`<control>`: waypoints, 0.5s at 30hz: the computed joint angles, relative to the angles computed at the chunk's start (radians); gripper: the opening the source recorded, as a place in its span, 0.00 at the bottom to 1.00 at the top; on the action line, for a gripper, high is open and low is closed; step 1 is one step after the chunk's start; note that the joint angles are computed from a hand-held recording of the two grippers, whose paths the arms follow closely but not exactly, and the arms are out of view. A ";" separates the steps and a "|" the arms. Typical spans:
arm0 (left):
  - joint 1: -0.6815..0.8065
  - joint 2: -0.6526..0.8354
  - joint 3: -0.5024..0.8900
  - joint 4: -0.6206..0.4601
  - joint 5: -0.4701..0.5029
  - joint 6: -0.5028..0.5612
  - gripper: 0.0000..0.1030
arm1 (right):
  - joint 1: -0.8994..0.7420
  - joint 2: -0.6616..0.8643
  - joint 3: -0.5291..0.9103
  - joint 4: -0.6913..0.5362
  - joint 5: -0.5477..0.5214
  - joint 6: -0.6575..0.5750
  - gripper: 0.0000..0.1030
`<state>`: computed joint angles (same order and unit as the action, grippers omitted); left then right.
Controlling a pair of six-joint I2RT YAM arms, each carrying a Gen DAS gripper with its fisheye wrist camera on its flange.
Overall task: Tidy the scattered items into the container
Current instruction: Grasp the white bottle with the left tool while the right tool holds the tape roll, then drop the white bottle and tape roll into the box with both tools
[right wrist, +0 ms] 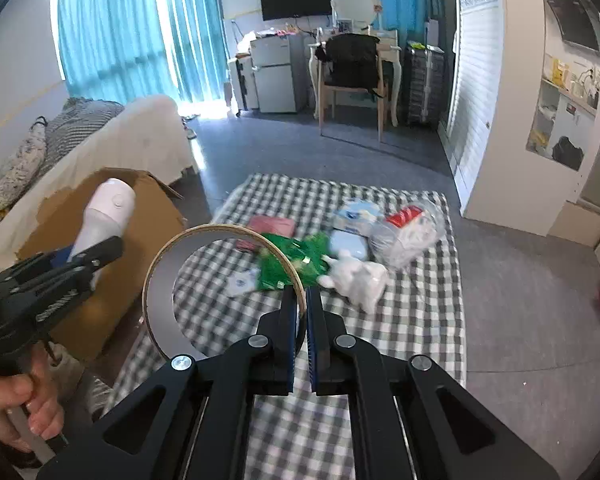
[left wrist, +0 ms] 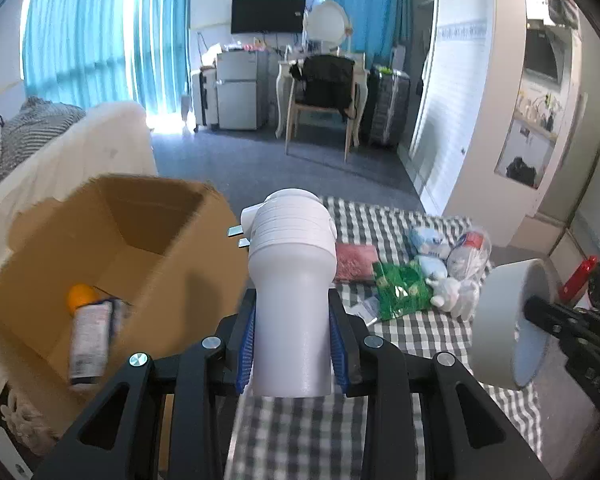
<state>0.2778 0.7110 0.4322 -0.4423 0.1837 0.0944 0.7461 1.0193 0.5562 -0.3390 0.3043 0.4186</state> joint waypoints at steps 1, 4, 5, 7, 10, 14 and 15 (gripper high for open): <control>0.057 -0.028 0.017 -0.035 0.040 0.024 0.31 | 0.027 0.000 0.015 -0.010 0.019 0.012 0.04; 0.298 -0.068 0.087 -0.129 0.199 0.123 0.31 | 0.098 0.011 0.058 -0.023 0.068 0.043 0.04; 0.382 -0.059 0.116 -0.153 0.250 0.162 0.31 | 0.125 0.021 0.080 -0.028 0.086 0.052 0.04; 0.520 -0.024 0.171 -0.189 0.332 0.235 0.31 | 0.159 0.043 0.117 -0.028 0.105 0.059 0.04; 0.675 0.042 0.232 -0.204 0.407 0.321 0.31 | 0.212 0.090 0.176 -0.020 0.134 0.062 0.04; 0.799 0.138 0.272 -0.190 0.454 0.391 0.31 | 0.271 0.158 0.244 -0.002 0.161 0.065 0.04; 0.817 0.164 0.274 -0.175 0.455 0.401 0.31 | 0.279 0.170 0.255 0.001 0.163 0.066 0.04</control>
